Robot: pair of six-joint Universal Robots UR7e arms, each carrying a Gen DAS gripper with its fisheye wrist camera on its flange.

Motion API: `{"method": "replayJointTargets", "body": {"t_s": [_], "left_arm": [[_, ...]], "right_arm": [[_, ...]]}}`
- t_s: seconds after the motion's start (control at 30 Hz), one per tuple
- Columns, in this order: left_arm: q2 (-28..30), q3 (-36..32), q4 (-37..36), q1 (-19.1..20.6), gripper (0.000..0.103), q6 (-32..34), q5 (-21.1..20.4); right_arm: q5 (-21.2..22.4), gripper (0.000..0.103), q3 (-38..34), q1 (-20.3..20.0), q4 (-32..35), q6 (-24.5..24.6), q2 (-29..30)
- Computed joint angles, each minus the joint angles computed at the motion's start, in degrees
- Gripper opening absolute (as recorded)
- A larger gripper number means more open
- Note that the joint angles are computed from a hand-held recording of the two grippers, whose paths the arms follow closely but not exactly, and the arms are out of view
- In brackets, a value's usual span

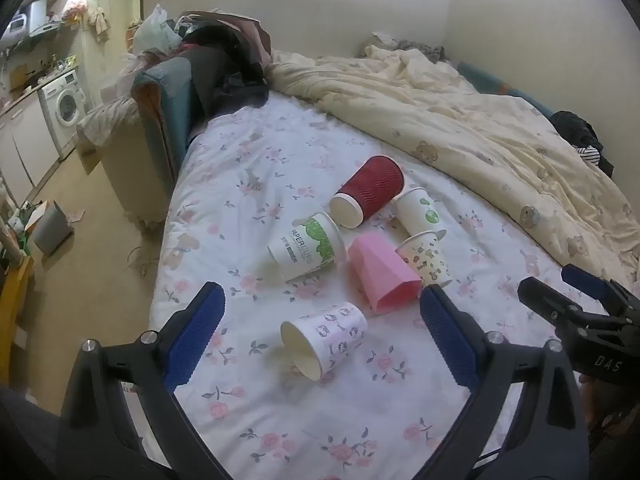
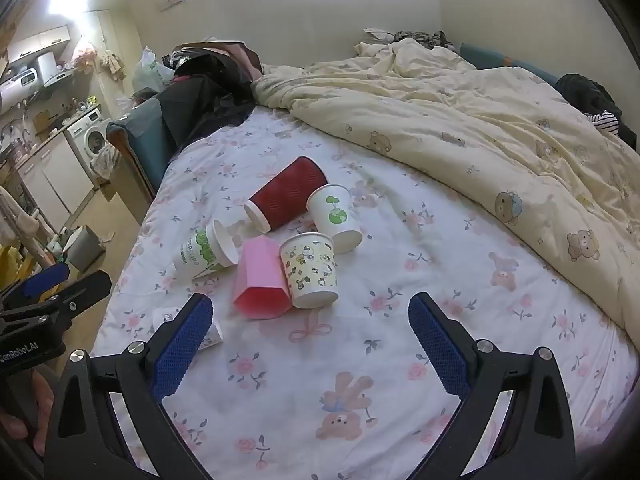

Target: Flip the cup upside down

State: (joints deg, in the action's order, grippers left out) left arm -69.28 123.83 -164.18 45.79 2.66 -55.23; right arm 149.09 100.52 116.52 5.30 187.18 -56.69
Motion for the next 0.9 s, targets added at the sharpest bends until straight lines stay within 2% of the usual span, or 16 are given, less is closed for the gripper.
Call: {"method": "replayJointTargets", "body": {"t_s": [0.2,0.9], "left_arm": [[-0.58,-0.91,2.00,0.09,0.097,-0.16,-0.01],[-0.09,-0.33,1.31,-0.35,0.097,0.14,0.80]], "right_arm": [[0.21,0.101,-0.06,0.05,-0.06,-0.16,0.07],[-0.04,0.101,-0.23,0.24,-0.03,-0.08,0.28]]}}
